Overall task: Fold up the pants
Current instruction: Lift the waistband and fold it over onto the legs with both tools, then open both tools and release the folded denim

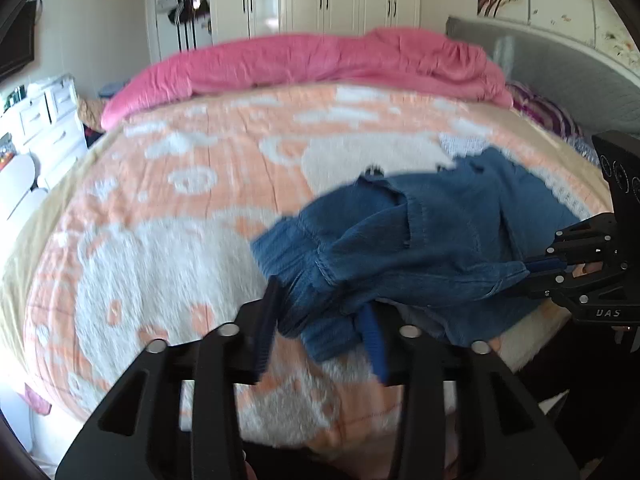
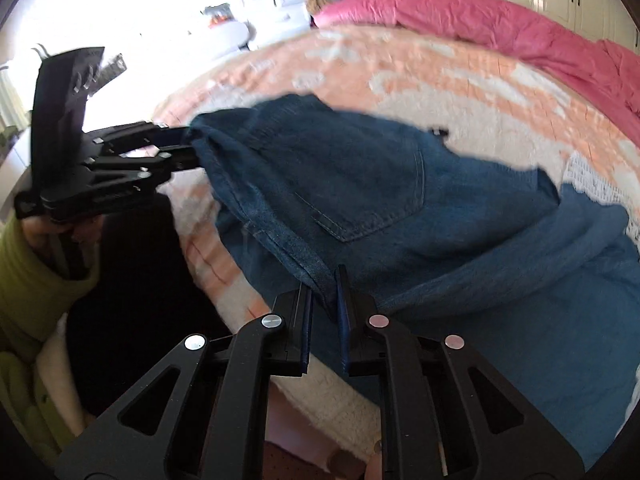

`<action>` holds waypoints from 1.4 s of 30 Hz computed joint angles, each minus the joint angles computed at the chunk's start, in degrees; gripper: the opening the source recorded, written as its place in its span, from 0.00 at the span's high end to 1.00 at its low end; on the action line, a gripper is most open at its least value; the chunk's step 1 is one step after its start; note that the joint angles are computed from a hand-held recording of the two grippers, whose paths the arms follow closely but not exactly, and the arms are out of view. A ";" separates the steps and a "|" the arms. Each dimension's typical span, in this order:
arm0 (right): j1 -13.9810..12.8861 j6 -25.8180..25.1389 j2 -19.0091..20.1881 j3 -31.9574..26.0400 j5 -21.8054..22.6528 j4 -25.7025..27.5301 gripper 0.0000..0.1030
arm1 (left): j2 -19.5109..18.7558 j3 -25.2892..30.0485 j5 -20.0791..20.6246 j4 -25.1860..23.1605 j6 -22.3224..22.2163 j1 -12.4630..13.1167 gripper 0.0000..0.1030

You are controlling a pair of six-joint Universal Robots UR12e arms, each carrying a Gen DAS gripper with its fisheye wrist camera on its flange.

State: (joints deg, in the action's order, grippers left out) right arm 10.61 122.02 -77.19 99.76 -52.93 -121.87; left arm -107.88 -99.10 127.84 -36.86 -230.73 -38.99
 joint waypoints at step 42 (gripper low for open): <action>-2.81 15.06 0.43 1.22 2.48 -7.18 0.60 | -4.31 4.98 -3.97 -0.32 2.13 -0.73 0.43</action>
